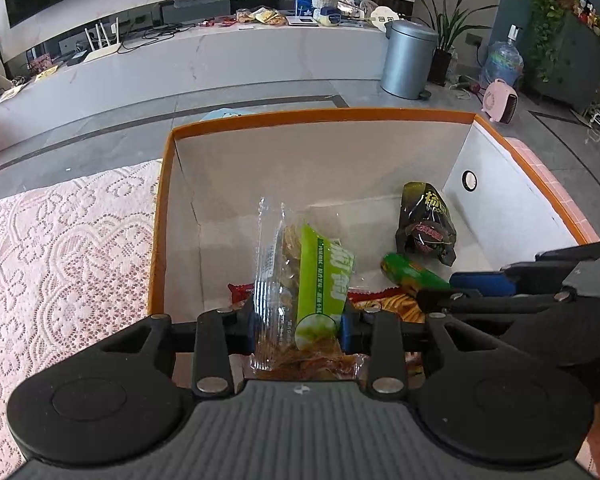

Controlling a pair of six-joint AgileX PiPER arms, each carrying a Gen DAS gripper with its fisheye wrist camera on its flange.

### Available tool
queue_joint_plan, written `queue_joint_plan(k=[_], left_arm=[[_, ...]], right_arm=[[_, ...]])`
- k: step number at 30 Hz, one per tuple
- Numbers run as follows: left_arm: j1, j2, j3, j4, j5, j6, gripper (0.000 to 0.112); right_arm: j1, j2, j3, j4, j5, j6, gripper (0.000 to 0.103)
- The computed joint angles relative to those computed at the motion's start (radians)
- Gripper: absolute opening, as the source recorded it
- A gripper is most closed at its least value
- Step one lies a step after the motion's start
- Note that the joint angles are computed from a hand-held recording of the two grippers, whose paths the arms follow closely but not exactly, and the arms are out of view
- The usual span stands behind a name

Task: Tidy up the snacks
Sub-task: 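Lower the raisin packet and green sausage into the box, then move both tools back toward the snacks beside the box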

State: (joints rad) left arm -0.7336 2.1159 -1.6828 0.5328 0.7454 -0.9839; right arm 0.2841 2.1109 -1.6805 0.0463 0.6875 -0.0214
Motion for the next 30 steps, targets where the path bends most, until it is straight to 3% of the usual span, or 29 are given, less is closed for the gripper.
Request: queue_joint_plan(k=[7, 9, 13, 18, 23, 30], left_arm=[[-0.008, 0.007, -0.010, 0.009, 0.008, -0.006, 0.045], [-0.011, 0.006, -0.003, 0.018, 0.002, -0.017, 0.048], [-0.009, -0.003, 0.012, 0.018, -0.012, -0.018, 0.052], [-0.029, -0.045, 0.073, 0.142, -0.041, -0.125, 0.068], [-0.037, -0.091, 0.131, 0.219, -0.082, -0.220, 0.073], [-0.088, -0.146, 0.198, 0.369, -0.067, -0.383, 0.073]], right_arm=[[0.004, -0.024, 0.023, -0.040, -0.020, 0.023, 0.032], [0.003, -0.033, 0.036, -0.058, -0.028, 0.043, 0.042], [0.003, -0.057, 0.071, -0.103, -0.054, 0.083, 0.049], [-0.001, -0.087, 0.098, -0.133, -0.071, 0.105, 0.059], [-0.010, -0.138, 0.154, -0.150, -0.107, 0.120, 0.069], [-0.020, -0.296, 0.385, -0.159, -0.308, 0.129, 0.079]])
